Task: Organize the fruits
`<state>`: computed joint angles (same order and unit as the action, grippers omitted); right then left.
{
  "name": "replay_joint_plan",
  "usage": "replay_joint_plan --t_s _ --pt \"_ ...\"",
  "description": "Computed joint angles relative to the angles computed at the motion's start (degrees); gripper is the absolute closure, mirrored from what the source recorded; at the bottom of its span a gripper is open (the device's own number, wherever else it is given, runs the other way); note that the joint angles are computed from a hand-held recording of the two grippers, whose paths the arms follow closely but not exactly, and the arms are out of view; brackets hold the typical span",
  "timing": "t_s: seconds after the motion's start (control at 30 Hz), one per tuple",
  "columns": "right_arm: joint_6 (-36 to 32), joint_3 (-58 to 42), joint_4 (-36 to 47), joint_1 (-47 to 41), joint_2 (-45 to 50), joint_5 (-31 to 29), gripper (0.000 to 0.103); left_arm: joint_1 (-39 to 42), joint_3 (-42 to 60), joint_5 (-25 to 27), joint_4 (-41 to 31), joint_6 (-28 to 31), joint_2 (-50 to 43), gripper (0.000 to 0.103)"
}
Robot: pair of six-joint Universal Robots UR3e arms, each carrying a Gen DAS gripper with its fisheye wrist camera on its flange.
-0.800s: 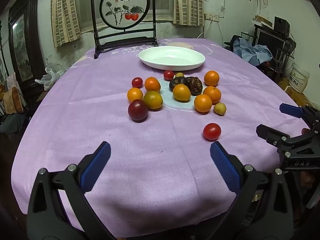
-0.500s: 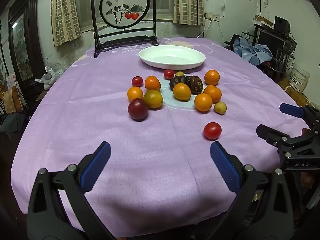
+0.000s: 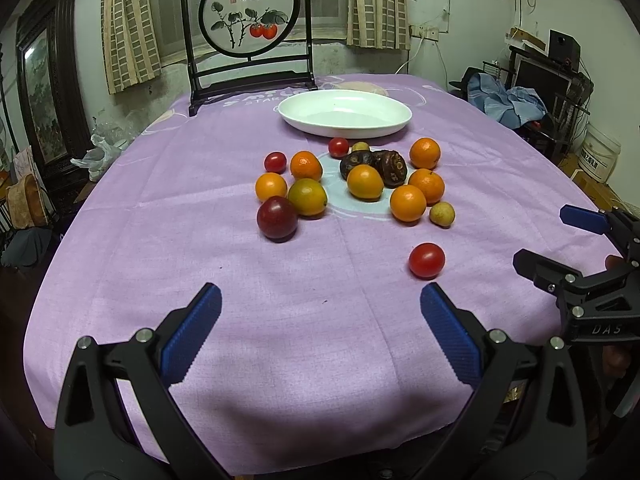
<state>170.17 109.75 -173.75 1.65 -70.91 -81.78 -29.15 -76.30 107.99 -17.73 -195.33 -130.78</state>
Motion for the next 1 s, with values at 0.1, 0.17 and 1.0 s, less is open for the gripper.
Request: replay_joint_plan --t_s 0.1,0.17,1.0 --pt "0.1 0.3 -0.4 0.2 0.1 -0.2 0.001 0.0 -0.1 0.1 -0.1 -0.1 0.1 0.002" --pt "0.1 0.4 -0.4 0.2 0.0 0.0 0.001 0.1 -0.5 0.0 0.1 -0.2 0.2 0.002" --pt "-0.5 0.3 0.6 0.4 -0.2 0.4 0.001 0.4 -1.0 -0.5 0.3 -0.1 0.3 0.002"
